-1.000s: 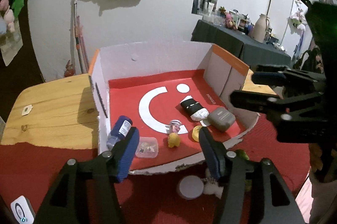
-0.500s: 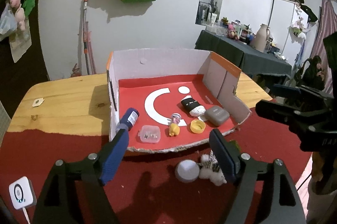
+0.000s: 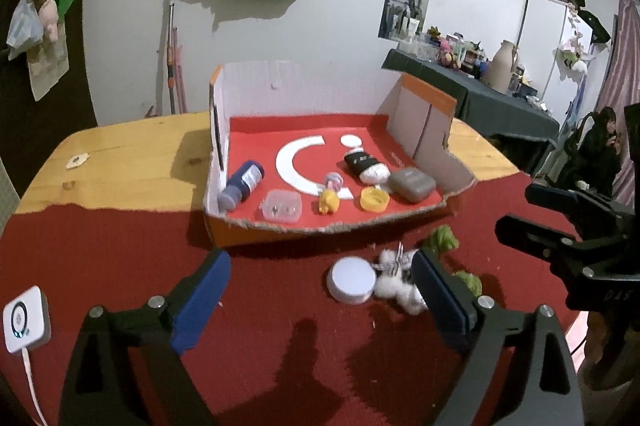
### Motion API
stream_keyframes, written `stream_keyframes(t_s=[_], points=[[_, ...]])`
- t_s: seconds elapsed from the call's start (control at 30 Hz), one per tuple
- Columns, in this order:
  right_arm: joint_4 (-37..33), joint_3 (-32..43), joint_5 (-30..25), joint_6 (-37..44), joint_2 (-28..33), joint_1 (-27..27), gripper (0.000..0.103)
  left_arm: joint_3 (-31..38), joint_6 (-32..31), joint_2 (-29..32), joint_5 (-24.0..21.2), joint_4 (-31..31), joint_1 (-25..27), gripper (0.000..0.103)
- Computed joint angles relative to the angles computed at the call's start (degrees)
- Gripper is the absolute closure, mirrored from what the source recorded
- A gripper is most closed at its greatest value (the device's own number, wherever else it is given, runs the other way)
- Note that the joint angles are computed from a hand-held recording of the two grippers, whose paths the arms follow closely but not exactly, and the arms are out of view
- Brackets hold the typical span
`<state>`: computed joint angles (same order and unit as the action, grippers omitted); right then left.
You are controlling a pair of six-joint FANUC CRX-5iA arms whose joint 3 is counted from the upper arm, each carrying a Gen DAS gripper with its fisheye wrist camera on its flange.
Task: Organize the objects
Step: 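Withdraw both tools from the box toward the remaining items, then move the left tool to the white round tin while the right tool approaches a green fuzzy ball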
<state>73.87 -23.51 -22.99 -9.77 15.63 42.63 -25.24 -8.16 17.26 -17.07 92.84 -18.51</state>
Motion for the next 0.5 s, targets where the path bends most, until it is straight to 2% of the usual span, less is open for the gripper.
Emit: stream_keyframes(t_s=[0.07, 0.23, 0.4, 0.5], points=[[0.8, -0.9, 0.8, -1.8, 0.2, -0.3, 0.015, -0.6, -0.3, 0.1, 0.4, 0.4, -0.3, 0.009], [0.6, -1.8, 1.4, -3.1, 1.1, -0.3, 0.015, -1.1, 3.9, 0.7, -0.8, -4.3, 0.9, 0.009], [0.1, -2.5, 2.7, -3.6, 1.7, -0.5, 0.015, -1.7, 4.6, 1.3, 0.8, -5.5, 0.4, 0.009], [-1.1, -2.5, 2.9, -3.1, 2.2, -0.5, 0.015, -1.3, 7.9, 2.1, 0.1, -9.3, 1.2, 0.009]])
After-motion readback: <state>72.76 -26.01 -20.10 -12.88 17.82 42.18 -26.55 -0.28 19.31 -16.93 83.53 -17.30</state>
